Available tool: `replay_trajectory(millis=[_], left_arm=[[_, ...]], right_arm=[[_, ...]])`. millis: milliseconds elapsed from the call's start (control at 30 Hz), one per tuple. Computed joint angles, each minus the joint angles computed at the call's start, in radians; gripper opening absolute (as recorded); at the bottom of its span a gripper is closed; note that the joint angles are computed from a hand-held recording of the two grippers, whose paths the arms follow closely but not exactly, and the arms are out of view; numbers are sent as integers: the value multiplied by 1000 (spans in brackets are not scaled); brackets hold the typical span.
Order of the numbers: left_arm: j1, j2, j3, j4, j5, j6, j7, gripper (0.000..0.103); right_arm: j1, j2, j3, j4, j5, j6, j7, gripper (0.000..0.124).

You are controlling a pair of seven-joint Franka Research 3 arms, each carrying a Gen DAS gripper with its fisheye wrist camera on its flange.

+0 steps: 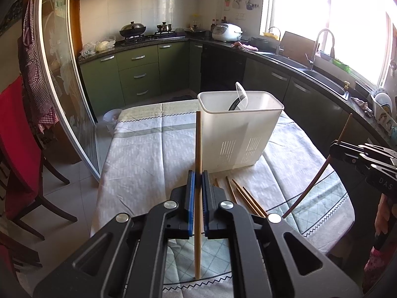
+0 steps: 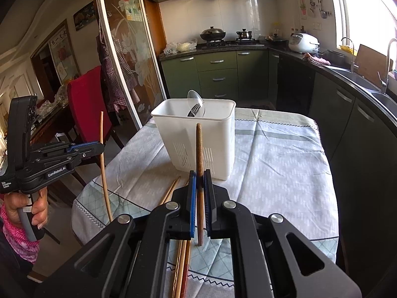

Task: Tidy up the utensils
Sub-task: 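Lift both chopsticks and drop them into the white holder, opening both tools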

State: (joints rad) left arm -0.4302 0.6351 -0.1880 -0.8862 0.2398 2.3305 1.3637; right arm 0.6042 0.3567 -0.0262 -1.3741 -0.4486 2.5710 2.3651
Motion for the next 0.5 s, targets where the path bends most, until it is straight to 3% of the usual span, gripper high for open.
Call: replay_trajectory(millis=[500], left_arm=[[8,-1,-10,18,-24,10,15,5]], right_arm=[[1,7,1,29,12,1,-35,7]])
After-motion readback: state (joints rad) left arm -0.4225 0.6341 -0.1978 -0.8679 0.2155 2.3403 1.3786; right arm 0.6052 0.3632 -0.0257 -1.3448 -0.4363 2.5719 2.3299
